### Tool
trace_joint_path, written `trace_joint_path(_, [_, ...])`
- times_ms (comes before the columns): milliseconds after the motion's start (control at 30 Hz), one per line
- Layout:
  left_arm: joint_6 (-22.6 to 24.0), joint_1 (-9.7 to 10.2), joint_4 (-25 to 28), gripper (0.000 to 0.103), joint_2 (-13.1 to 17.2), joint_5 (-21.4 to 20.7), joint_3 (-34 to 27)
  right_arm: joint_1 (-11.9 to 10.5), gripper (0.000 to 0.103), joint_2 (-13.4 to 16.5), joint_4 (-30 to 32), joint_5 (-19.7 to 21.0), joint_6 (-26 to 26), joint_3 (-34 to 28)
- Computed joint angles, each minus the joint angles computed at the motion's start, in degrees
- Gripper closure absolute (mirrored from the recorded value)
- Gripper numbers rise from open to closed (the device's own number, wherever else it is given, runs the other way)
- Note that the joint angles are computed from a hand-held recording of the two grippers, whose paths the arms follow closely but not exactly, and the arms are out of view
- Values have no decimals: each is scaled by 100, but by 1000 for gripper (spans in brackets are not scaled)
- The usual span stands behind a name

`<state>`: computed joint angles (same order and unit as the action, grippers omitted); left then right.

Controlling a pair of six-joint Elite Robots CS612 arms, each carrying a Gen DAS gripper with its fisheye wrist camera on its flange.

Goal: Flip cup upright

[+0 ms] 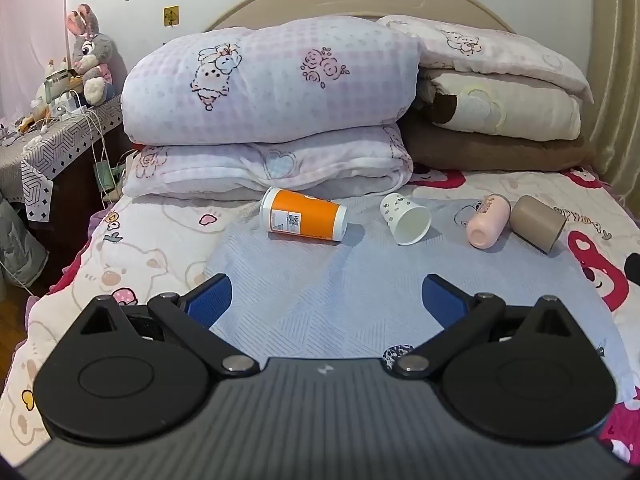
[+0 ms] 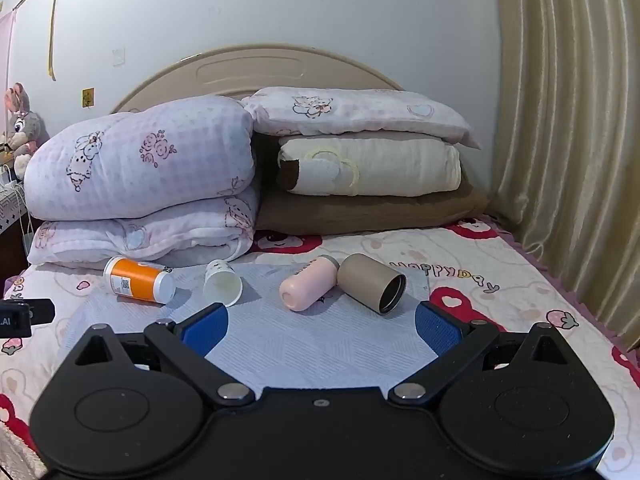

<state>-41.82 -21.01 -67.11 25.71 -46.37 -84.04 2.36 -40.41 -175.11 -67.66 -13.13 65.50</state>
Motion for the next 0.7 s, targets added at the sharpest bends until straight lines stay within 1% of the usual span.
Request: trace_joint_path(700, [-116, -26, 210, 0, -19, 225, 48, -4, 2, 30, 78, -58, 2, -58])
